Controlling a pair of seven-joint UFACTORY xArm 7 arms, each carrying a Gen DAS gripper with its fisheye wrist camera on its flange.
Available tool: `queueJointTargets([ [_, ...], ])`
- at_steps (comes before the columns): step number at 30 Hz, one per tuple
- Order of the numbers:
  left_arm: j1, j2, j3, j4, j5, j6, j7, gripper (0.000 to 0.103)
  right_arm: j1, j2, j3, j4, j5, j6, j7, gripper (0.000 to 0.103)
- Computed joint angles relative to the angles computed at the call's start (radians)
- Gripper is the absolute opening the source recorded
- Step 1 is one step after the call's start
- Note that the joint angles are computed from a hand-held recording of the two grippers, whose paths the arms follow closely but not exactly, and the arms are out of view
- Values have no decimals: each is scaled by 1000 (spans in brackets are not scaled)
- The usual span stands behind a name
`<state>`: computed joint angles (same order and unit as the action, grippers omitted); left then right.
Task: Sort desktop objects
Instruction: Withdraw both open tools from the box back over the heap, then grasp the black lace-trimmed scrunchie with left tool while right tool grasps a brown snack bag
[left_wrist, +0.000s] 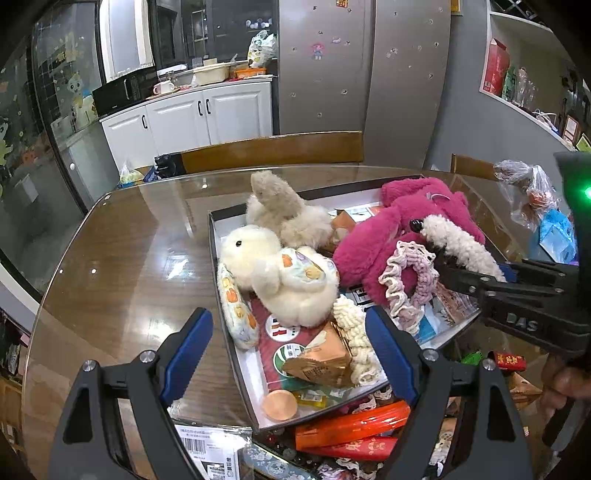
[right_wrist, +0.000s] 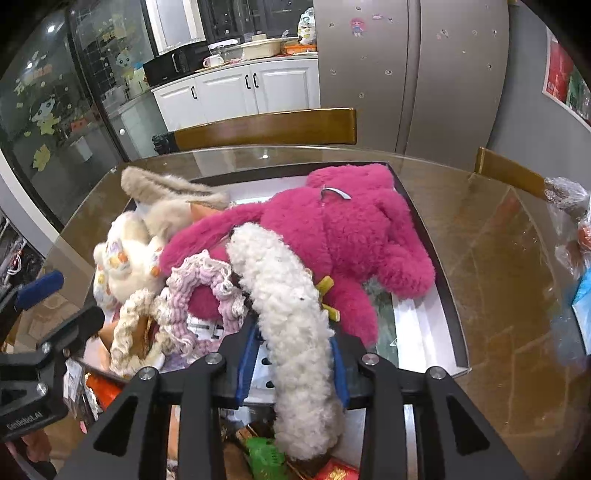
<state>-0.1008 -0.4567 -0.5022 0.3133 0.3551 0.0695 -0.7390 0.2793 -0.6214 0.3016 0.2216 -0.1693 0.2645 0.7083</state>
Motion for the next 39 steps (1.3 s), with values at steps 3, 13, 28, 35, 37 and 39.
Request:
queueJointTargets([
  [3,-4,8,9,1,-3,-4,3,86,55,-35,-52,-18,36,-11,-31,36],
  [13,-86,-76,55,-47,-41,24,9,86,99,-266,-21,-89,67,104,10,60],
  [28,-496,-687,136,-279,-200,436,11,102,450,-841,171,-147,100,738,259,73],
  [35,-664,-878,116,-315,-231,620,-50,102,589,-903,270,-97,110,912,360,77],
  [37,-695,-895,107,-320,-237,642,-69,102,617,-903,286,-91,119,941,382,77],
  [39,-726,-912,98,-327,-240,666,-88,102,647,-912,295,-94,129,953,404,77],
])
